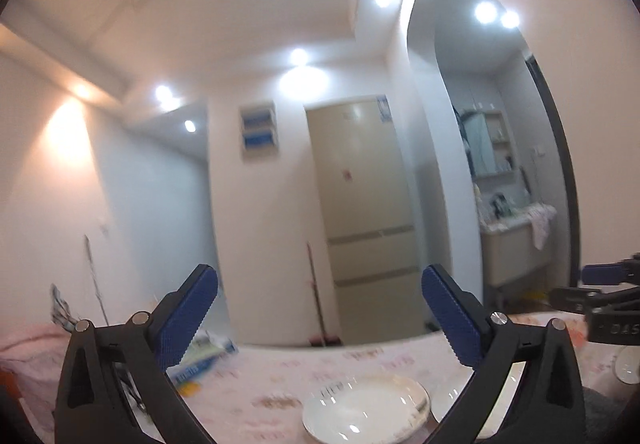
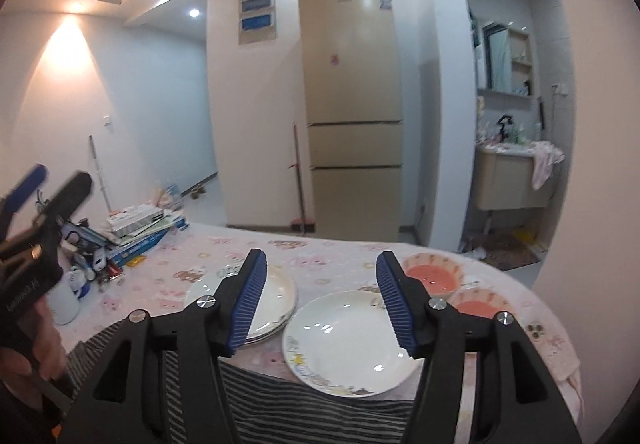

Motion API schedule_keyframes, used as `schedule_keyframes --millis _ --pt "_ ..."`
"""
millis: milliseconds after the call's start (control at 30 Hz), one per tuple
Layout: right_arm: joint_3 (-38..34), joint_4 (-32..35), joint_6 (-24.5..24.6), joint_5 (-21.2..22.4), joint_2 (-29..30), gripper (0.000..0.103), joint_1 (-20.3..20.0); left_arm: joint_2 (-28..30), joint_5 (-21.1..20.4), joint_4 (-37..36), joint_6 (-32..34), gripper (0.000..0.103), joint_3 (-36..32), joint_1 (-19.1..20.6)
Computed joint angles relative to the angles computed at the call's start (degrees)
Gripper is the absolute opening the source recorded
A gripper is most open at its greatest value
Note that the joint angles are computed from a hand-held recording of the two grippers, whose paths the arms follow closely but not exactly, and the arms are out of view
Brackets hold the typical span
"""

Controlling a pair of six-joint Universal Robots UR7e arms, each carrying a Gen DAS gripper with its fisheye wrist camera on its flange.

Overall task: Organize plates and bowls
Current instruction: 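Raise both grippers away from the plate stack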

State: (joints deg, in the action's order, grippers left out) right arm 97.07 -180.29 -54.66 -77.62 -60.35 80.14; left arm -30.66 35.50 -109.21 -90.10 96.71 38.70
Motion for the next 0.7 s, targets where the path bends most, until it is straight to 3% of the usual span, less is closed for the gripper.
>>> schedule_keyframes --millis 67,100,200,267,433,567,700 --pt "0.7 -2.5 0.4 2.0 -0.7 0.064 -1.0 0.9 1.4 -1.4 -0.8 0.103 0.3 -0.6" --pt "1.1 -3.5 0.6 2.7 -1.1 0.067 -1.3 0.2 0.8 1.5 -3.4 0.103 0.4 -0.9" --pt "2.1 -6.6 0.5 5.5 -2.3 0.077 -2.0 -3.1 -2.0 17.3 -17.5 0.103 -0.5 -1.9" --pt "2.8 -9.9 -0.1 7.2 -2.5 0.081 -2.4 -4.0 -1.7 23.3 -22.9 0.103 -1.2 -2.2" --pt "4.8 -16.6 -1.4 10.6 -2.9 0.086 -3.2 -3.2 0.2 26.5 -24.1 0.103 -3.1 -3.0" --pt "4.1 -20.8 0.1 8.2 -1.6 0.086 -2.6 -1.8 1.0 30.3 -25.3 0.103 -5.9 -2.8" --pt "2.0 -18.6 2.2 5.8 -1.0 0.086 -2.2 -0.9 0.6 40.7 -32.4 0.103 -10.3 -1.9"
